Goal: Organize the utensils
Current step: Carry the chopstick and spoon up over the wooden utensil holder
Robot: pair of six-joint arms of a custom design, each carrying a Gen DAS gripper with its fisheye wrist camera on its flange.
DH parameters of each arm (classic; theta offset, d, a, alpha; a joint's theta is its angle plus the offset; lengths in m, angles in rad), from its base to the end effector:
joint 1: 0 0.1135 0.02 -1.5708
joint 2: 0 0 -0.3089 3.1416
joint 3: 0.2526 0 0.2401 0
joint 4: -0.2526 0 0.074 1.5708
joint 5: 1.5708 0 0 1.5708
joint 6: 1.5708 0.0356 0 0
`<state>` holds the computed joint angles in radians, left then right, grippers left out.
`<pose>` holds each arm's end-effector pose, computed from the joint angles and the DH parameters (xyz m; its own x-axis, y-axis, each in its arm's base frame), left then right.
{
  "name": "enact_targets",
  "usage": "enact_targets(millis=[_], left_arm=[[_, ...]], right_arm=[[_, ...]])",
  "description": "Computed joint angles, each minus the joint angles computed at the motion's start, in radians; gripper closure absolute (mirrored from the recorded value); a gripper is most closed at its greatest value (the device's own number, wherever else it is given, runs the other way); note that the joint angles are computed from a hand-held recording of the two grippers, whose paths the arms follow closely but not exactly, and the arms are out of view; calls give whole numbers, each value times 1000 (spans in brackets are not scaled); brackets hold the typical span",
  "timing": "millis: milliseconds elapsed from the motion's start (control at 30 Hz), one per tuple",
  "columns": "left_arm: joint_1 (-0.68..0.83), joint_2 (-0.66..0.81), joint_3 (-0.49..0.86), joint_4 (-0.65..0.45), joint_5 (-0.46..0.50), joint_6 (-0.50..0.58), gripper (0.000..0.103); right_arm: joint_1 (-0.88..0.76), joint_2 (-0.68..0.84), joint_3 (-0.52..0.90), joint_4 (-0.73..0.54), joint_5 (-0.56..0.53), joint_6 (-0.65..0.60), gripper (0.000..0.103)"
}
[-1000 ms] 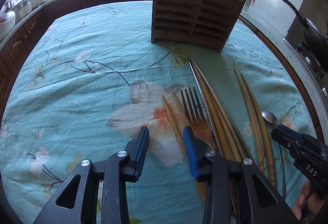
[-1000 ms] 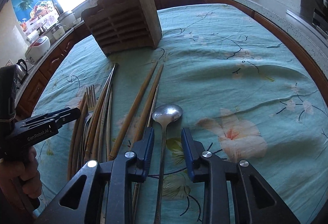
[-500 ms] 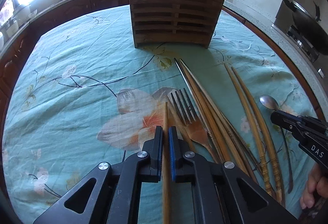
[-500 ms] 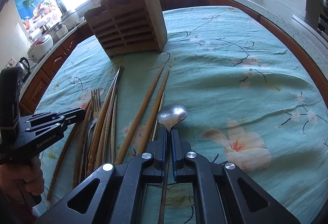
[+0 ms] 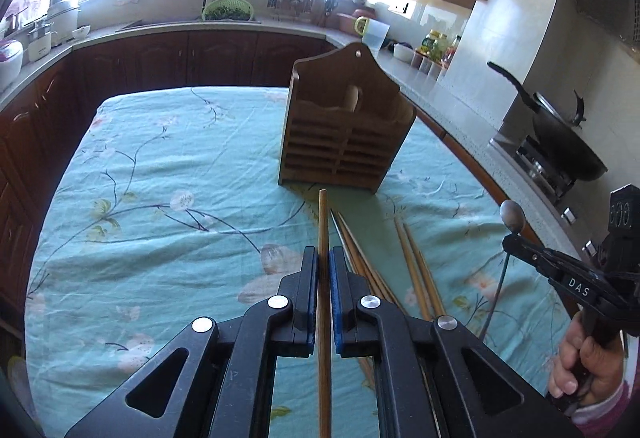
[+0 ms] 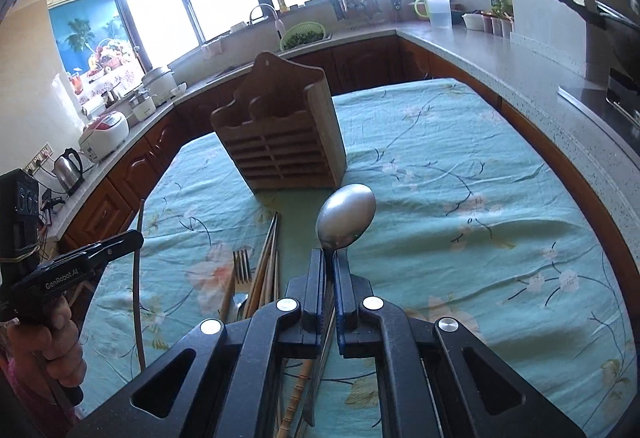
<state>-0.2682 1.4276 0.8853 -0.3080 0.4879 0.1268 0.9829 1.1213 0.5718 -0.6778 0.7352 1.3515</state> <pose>0.2613 -0.0891 0.2714 -0.6515 0.2949 -0.6990 0.6197 0.7384 -0.2660 0.1026 0.1109 0.2269 -0.5937 0.4145 -0.6897 0.4027 0.8951 0.1913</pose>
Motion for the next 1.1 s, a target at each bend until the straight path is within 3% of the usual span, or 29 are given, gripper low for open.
enact_targets(millis=[233,533,867,1100], left_arm=[[121,-85,35,-64,127,21,99],[142,-82,41,2,145,-21,99],[92,10,130,168,118,-161,99],[40,136,252,358,58,-294,99]], right_arm=[[-22,-32,86,-52,71,-74,101],[-136,-55,116,57,65,-274,101],[-361,-64,156,230,-30,-567,101],[-564,42,252,373,-126,-804,101]])
